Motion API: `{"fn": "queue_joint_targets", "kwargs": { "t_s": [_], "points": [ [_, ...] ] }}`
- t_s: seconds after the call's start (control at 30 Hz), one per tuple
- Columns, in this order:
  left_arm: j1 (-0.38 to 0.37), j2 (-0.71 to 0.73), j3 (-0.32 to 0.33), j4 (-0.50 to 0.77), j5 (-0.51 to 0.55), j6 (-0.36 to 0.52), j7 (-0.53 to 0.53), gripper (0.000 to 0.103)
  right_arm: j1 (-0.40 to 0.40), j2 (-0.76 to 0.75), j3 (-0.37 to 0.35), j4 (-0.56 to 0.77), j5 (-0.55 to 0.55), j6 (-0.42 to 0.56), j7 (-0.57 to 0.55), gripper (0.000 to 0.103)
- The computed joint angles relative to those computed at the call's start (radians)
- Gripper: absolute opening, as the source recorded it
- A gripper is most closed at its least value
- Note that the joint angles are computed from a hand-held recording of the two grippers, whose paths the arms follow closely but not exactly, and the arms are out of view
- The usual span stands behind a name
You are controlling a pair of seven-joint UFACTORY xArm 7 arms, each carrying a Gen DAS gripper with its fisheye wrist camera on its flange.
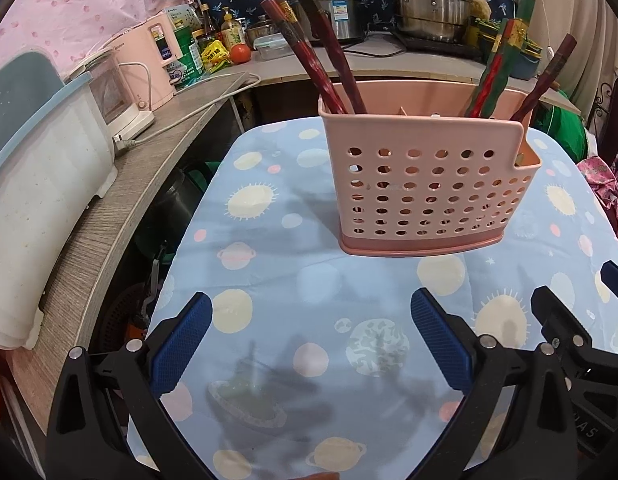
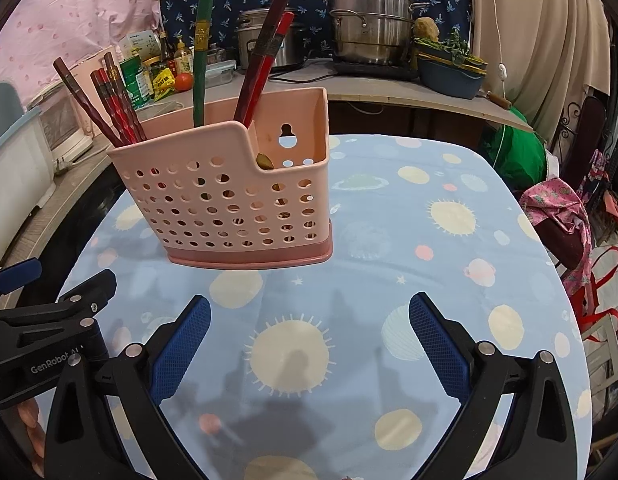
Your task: Organize utensils
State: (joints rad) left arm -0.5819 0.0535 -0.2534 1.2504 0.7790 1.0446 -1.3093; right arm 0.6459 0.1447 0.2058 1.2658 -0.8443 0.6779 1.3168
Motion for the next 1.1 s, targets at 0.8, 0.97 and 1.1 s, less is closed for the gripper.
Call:
{"fn": "queue_joint_targets", "kwargs": {
  "t_s": [0.8, 0.97, 1.1],
  "points": [
    [-0.004, -0.002, 0.001, 0.019, 0.064, 0.006, -0.031, 0.095, 0.008, 0.010, -0.008, 0.032, -0.038, 0.008, 0.018, 0.096],
    [-0.004, -0.003, -0.001, 0.020, 0.078, 0.001, -0.037, 0.095, 0.006, 0.012, -0.009, 0.036, -0.039, 0.011, 0.023, 0.096],
    [-0.004, -0.001, 0.000, 0.020, 0.085, -0.004, -0.039, 0.095, 0.007, 0.014, -0.009, 0.038, -0.039, 0.014, 0.024, 0.096]
  ]
}}
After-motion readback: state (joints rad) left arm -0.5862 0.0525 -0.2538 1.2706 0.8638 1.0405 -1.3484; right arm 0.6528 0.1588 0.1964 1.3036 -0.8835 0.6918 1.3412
